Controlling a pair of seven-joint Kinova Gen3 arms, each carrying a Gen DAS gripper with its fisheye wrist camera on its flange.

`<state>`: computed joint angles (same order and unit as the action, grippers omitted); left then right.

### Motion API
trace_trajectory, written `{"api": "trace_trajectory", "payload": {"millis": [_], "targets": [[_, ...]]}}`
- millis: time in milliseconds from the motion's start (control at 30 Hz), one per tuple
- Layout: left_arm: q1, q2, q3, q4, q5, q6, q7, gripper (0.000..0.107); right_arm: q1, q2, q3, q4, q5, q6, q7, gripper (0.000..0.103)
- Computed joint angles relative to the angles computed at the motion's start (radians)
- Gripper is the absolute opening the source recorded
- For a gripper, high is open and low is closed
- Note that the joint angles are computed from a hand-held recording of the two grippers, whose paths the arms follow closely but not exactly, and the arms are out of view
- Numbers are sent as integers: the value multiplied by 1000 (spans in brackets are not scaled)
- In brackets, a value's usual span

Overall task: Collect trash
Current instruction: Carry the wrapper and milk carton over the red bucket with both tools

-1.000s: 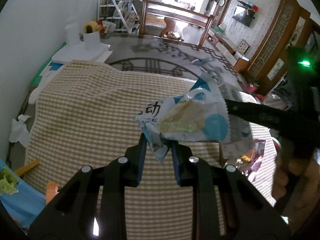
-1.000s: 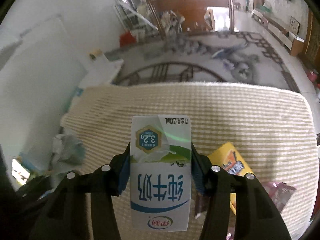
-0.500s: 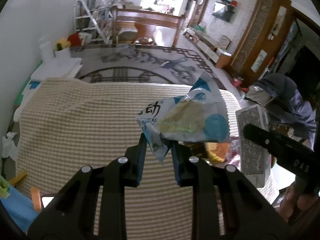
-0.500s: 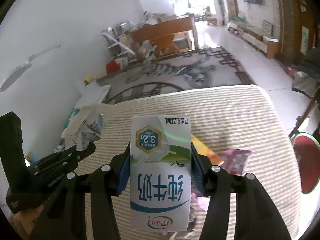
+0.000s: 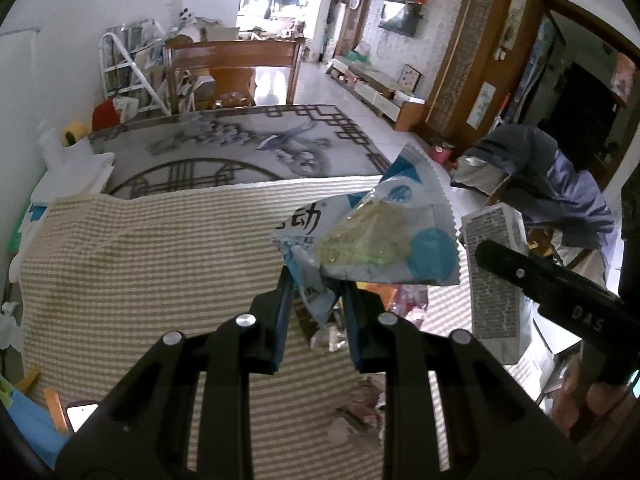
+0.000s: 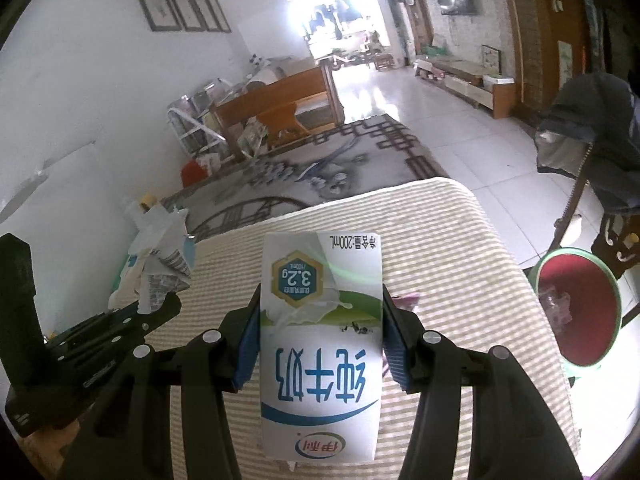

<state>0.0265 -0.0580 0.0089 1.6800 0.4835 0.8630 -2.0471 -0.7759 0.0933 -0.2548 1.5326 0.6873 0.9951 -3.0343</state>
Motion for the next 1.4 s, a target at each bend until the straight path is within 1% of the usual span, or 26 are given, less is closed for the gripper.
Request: {"api": "trace_trajectory", "payload": {"millis": [200,333,567,733,1033,1400], "targets": [[27,-4,23,0,-26,-9,31,23,21,-34,-7,42,-12,0,-15,51],[44,6,35,-7,-44,-6,59,23,39,-46,-15,51,-31,23,-9,51],[94,35,79,-29,-94,-19,129,23,76,-82,-28,75,-33,71,6,51],[138,60,110,-52,-140,-30,191,23,120,-118,-34,104,-46,70,35,51],[225,105,155,-105,-258,-51,342,23,241,-188,-28,171,-119,-7,137,51],[329,145,183,-164,-418,-76,546,23,383,-265,-4,237,-239,-114,330,51]]}}
